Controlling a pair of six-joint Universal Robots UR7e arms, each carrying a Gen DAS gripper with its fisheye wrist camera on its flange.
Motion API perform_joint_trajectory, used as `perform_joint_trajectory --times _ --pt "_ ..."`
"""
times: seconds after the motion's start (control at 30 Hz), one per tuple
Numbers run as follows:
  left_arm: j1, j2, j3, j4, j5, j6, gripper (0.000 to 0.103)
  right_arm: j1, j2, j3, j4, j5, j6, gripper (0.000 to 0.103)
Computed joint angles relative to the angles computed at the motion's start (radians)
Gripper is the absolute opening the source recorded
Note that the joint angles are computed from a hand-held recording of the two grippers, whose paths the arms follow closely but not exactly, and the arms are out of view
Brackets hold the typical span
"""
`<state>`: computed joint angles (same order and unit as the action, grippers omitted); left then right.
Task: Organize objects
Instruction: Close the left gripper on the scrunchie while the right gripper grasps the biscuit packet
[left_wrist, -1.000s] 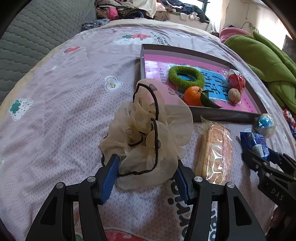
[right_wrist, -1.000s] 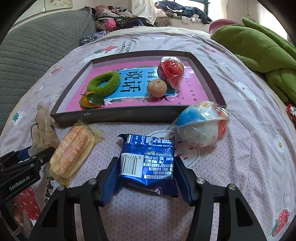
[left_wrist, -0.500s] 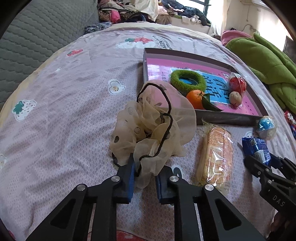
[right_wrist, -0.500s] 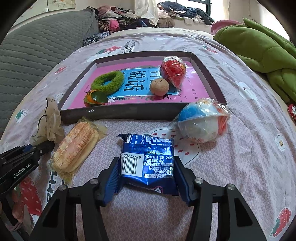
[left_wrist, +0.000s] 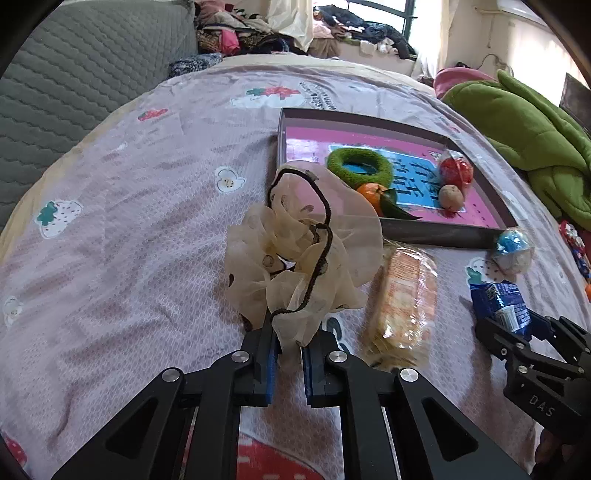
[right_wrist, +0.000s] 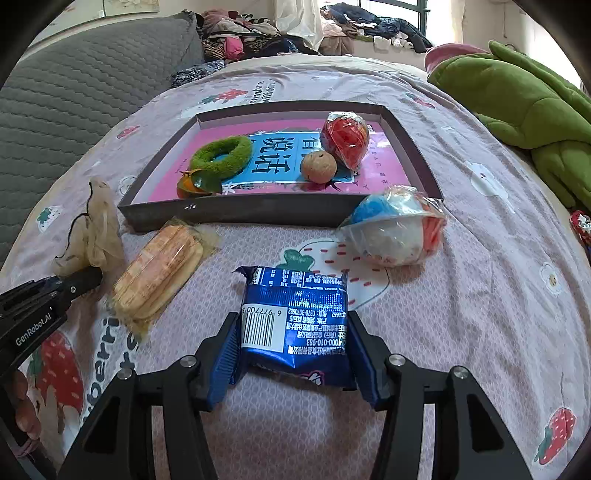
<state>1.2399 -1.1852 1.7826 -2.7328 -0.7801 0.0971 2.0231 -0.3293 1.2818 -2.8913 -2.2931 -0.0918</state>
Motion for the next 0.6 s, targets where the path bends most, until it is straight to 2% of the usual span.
perform_joint_trajectory --times 0.6 --pt "-0.052 -0.082 0.107 -0.026 0.039 -0.024 0.011 0.026 -0.054 0.084 -0.026 0.012 0.019 0.055"
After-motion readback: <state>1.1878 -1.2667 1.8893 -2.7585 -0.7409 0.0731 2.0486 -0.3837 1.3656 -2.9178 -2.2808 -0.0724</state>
